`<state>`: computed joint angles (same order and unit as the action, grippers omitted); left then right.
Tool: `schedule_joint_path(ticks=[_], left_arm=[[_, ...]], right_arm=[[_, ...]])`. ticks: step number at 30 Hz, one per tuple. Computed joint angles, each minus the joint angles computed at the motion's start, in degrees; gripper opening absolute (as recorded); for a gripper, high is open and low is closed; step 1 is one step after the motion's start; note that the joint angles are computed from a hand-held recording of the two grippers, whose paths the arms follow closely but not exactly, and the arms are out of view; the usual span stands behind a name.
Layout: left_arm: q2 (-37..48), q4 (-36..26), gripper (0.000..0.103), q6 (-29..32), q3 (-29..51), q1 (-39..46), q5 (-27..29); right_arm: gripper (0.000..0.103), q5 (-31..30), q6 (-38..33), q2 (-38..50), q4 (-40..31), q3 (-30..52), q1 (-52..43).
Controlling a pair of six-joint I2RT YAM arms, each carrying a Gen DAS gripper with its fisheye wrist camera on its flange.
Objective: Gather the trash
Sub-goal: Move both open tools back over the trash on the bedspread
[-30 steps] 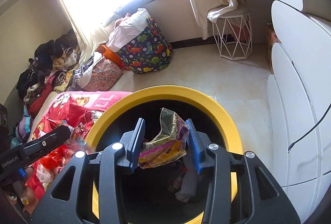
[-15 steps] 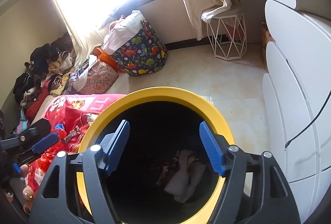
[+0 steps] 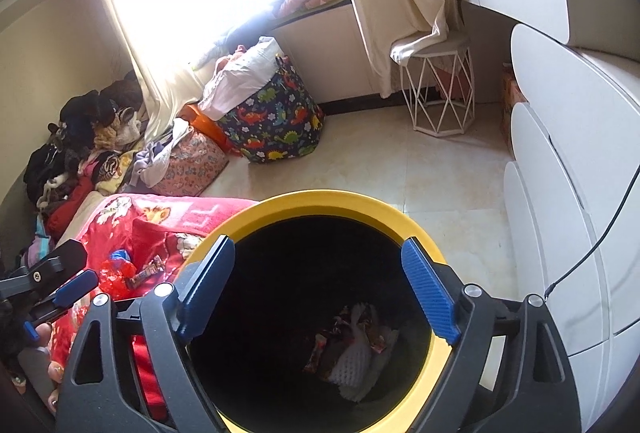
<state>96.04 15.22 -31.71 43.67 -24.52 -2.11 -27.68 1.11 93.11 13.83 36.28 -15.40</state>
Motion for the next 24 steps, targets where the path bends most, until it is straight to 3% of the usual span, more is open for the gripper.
schedule_joint_path(ticks=[24], left_arm=[[-13.8, -0.1, 0.092, 2.77, -9.62, 5.49, -5.04]], right_arm=[[0.088, 3.75, 2.6, -9.63, -0.15, -3.85, 10.12]])
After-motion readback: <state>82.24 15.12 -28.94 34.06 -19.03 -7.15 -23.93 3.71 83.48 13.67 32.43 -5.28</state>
